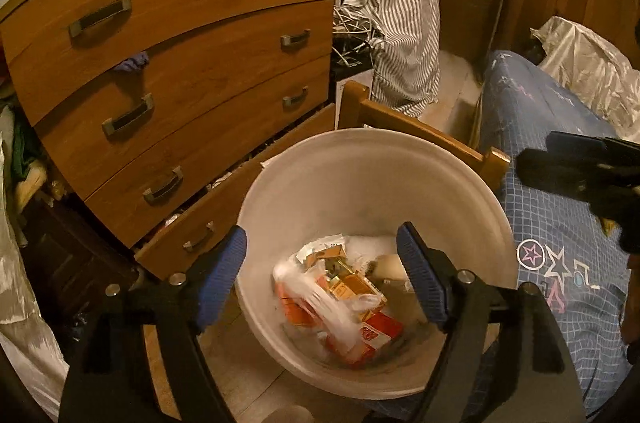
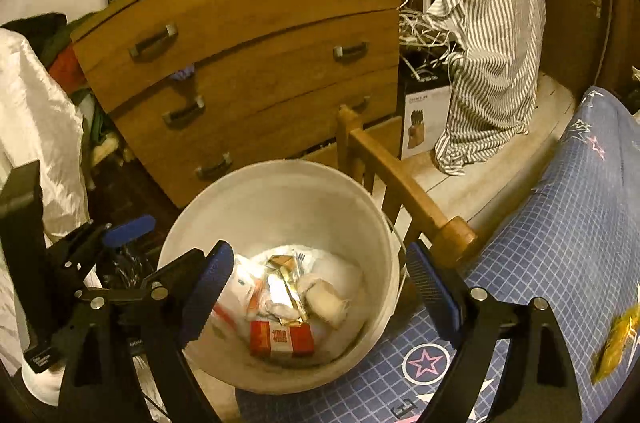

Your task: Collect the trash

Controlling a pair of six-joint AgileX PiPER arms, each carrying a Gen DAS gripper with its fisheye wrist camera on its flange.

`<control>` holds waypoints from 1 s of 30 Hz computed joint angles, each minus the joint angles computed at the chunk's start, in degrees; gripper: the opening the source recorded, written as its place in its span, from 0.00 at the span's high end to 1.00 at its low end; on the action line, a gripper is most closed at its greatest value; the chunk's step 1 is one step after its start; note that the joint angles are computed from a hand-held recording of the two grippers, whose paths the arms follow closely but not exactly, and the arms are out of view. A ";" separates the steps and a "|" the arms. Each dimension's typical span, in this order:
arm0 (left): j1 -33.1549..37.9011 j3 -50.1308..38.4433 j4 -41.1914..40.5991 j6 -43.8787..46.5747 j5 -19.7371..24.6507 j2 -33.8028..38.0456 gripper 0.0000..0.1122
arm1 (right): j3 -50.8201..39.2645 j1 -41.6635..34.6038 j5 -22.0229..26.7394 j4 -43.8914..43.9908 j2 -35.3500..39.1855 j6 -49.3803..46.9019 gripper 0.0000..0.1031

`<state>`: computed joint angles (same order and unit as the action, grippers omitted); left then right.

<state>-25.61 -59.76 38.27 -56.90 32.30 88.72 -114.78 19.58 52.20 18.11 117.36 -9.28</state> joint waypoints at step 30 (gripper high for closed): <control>-45.80 14.82 27.86 -42.56 34.25 -22.02 0.13 | 64.28 -10.72 -18.47 28.24 -56.63 -33.27 0.09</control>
<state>-71.42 -44.94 66.14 -99.46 66.55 66.70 -50.50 8.86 33.73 46.35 60.72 -42.56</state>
